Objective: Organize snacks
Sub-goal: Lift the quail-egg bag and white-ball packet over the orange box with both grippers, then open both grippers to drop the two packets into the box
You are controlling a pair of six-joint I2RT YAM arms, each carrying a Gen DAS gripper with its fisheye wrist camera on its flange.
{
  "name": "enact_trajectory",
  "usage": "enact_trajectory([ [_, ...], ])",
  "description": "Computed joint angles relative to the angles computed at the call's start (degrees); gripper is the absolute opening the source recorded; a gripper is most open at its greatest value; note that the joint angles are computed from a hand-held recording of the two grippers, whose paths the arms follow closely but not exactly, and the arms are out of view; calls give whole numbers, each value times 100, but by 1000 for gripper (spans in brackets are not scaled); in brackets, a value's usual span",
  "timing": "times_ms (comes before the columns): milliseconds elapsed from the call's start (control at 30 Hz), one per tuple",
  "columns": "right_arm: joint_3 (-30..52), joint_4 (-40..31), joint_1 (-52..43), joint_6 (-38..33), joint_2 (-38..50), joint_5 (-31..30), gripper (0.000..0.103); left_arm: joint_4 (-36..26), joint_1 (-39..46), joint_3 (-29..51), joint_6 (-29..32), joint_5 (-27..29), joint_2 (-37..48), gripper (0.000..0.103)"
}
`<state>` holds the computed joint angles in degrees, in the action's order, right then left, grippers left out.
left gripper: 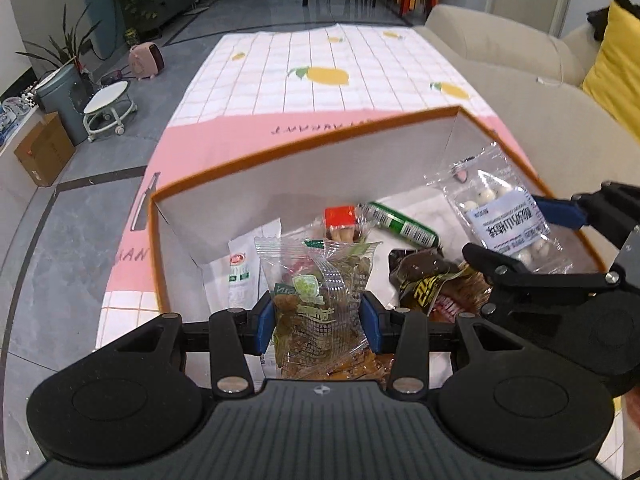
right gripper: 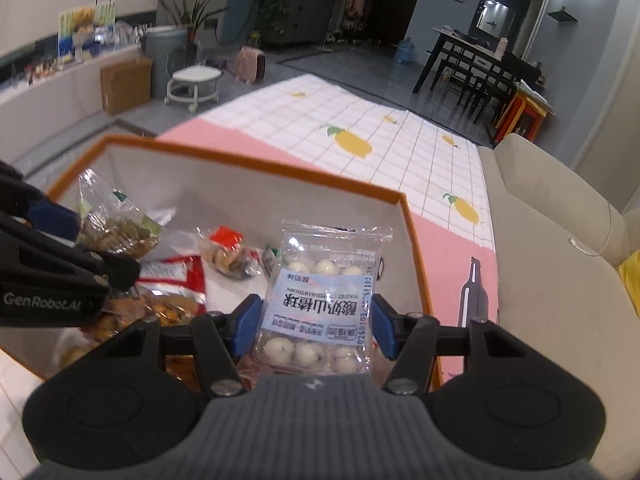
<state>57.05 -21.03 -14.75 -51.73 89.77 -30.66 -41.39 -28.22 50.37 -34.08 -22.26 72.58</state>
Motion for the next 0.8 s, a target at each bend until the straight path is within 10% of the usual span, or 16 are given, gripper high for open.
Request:
enact_trajectory([
  [800,-401,506,214,-551,-98,558,72,-77,-24,-126,-43,19,216,63],
])
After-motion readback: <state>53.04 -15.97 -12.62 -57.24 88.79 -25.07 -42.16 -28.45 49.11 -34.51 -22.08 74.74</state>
